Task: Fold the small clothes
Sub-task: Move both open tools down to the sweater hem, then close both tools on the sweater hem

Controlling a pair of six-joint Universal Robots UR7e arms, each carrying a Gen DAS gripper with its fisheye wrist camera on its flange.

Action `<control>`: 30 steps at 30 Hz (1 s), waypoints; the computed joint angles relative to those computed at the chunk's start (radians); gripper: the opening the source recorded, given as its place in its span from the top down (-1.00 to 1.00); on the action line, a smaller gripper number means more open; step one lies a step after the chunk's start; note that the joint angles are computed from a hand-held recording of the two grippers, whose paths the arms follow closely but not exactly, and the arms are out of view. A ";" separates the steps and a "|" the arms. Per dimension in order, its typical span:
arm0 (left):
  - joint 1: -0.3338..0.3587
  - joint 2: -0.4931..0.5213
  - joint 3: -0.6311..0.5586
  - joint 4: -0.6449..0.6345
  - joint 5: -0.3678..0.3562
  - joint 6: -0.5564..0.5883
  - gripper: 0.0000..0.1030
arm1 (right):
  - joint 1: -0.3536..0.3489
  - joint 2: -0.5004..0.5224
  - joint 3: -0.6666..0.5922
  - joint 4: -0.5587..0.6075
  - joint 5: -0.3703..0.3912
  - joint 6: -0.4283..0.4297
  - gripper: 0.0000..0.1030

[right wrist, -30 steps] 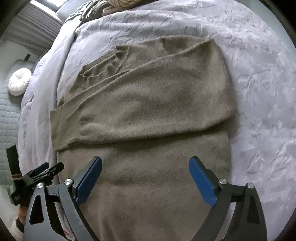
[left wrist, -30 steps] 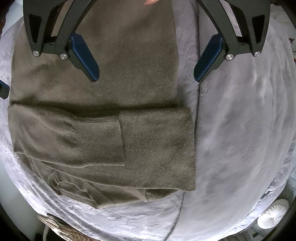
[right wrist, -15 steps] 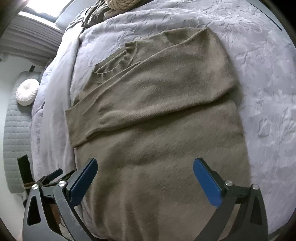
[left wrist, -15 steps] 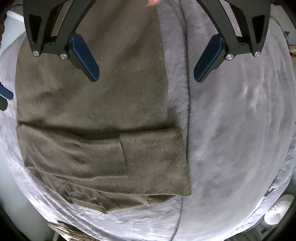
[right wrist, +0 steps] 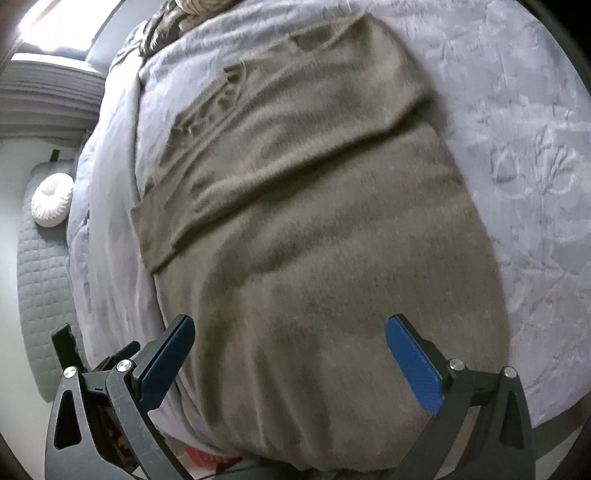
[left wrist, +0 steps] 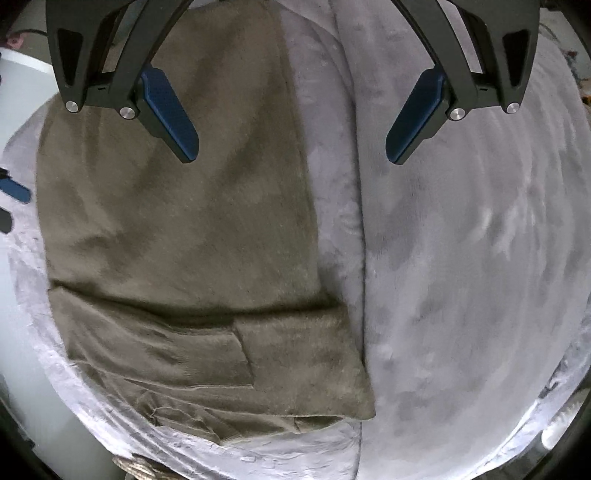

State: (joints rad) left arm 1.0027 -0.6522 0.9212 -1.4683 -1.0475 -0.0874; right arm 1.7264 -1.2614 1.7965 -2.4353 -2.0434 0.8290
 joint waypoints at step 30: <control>-0.007 -0.370 0.577 -0.072 -0.249 -0.208 -0.98 | -0.147 -0.257 0.518 -0.266 0.364 -0.075 -1.00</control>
